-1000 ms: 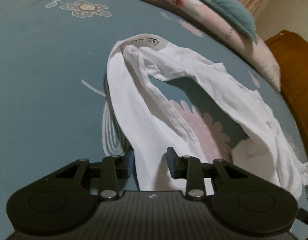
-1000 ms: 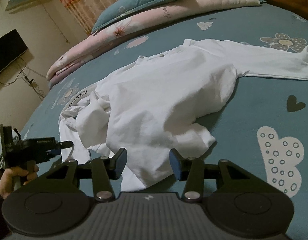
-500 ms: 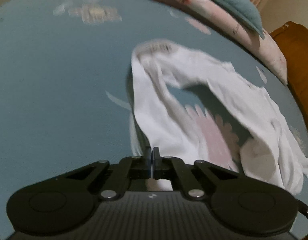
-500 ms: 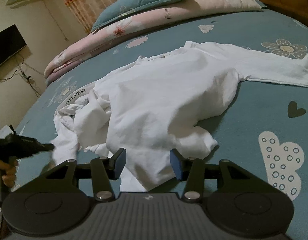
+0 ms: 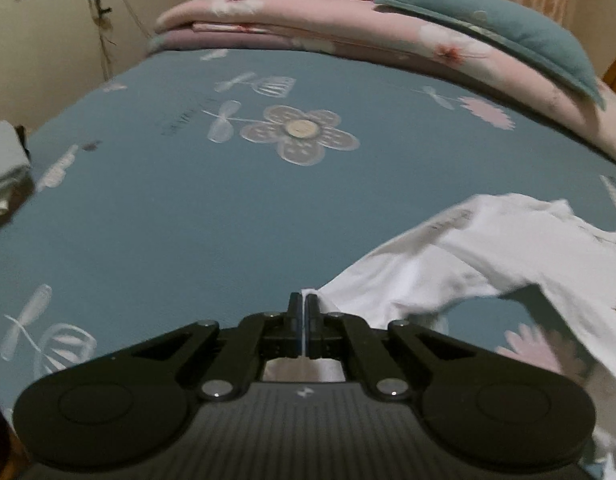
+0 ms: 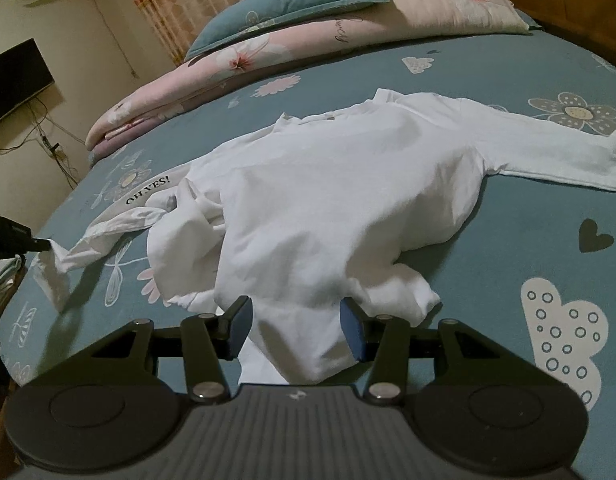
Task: Fold clothes
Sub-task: 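Grasp the 'OH,YES!' sleeve cuff with the left tool, then pull the 'OH,YES!' sleeve outward with the left tool and release it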
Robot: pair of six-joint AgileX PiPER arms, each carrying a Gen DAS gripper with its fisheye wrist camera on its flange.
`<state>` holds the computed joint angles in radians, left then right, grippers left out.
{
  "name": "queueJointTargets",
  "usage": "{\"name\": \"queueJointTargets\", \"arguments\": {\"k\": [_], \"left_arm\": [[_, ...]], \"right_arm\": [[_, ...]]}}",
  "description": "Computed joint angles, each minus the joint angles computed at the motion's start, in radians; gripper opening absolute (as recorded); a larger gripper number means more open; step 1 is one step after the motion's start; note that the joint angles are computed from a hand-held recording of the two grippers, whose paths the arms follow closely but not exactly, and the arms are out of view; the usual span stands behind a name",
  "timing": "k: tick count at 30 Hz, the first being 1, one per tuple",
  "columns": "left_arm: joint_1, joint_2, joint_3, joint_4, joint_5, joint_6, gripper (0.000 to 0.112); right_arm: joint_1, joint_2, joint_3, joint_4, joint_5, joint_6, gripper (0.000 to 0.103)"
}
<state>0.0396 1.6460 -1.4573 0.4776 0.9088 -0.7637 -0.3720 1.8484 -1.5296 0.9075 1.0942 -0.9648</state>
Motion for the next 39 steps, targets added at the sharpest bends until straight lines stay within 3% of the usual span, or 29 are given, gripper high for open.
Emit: {"name": "queueJointTargets", "arguments": {"k": [10, 21, 22, 28, 32, 39], "left_arm": [[0.120, 0.120, -0.173, 0.011, 0.067, 0.117, 0.000], [0.201, 0.260, -0.311, -0.014, 0.091, 0.172, 0.000], [0.209, 0.268, -0.317, -0.017, 0.088, 0.174, 0.008], [0.260, 0.254, -0.287, -0.025, 0.026, 0.170, 0.011], [0.295, 0.206, -0.222, -0.010, -0.029, 0.130, 0.024], [0.406, 0.105, 0.013, -0.269, -0.148, 0.137, 0.027]], "right_arm": [[0.039, 0.001, -0.001, -0.028, -0.049, 0.012, 0.053], [0.082, -0.001, -0.010, -0.068, -0.095, 0.032, 0.053], [0.086, -0.002, -0.009, -0.072, -0.099, 0.033, 0.054], [0.094, -0.005, -0.006, -0.077, -0.111, 0.022, 0.054], [0.097, 0.000, -0.005, -0.067, -0.115, 0.017, 0.056], [0.105, -0.005, 0.006, -0.056, -0.127, 0.014, 0.056]]}}
